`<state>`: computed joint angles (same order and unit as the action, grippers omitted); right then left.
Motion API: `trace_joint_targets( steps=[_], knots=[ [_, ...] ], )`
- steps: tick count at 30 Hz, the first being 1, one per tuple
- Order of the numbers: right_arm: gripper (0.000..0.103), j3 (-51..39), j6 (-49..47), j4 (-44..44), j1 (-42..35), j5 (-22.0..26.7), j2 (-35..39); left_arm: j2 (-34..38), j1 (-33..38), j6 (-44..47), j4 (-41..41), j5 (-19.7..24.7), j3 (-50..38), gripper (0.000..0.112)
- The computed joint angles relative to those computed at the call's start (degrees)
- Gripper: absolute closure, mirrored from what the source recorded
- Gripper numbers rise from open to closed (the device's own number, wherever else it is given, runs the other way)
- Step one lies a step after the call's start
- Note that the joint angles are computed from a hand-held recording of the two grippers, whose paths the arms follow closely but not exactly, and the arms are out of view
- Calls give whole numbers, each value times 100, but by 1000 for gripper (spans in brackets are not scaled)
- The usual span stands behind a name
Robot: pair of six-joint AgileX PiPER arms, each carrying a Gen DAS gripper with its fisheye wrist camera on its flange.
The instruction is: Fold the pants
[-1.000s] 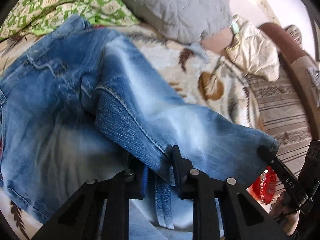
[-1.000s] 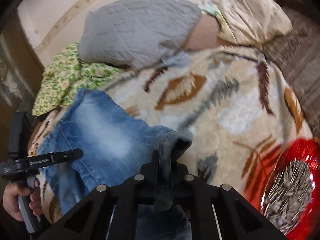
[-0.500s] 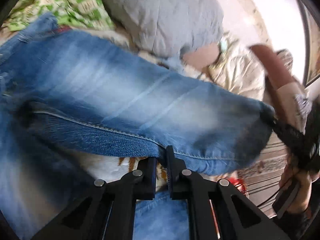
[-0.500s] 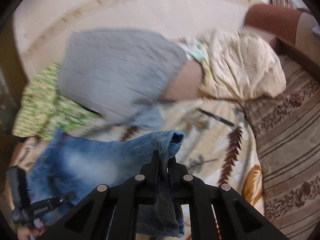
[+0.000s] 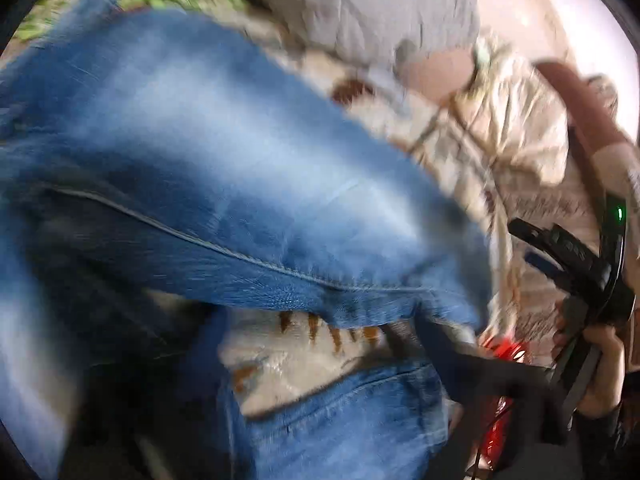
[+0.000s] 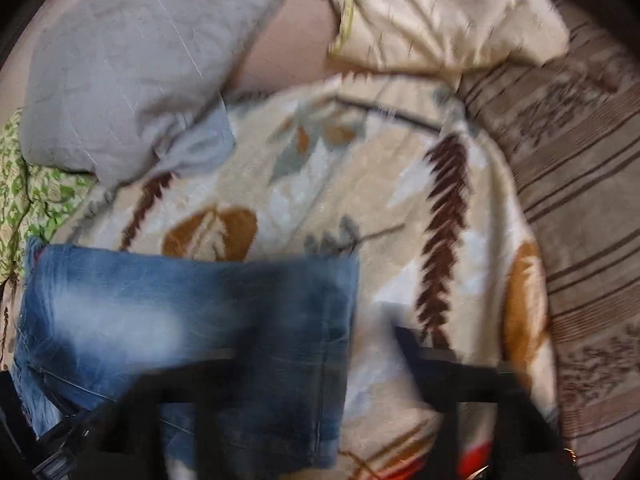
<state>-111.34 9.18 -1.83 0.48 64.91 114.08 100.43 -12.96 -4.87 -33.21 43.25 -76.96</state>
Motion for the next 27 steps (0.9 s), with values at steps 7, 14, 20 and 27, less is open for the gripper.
trace_joint_targets(
  steps=[7, 14, 20, 27],
  knots=[
    [7, 231, -58, -7, 316, -38, -1023, -1265, 664, 743, -271, 500, 550, 14],
    [7, 2683, -852, 780, 866, -510, -2856, -1912, 1041, 2467, -605, 1748, 725, 11],
    [7, 5348, -155, 770, 1496, -1126, -4942, -1510, 655, 3255, -1054, 2036, 466, 11],
    [20, 7862, 1194, 2382, 1019, -2646, -6632, -640, 243, 2422, -1159, 2352, -441, 11]
  ],
)
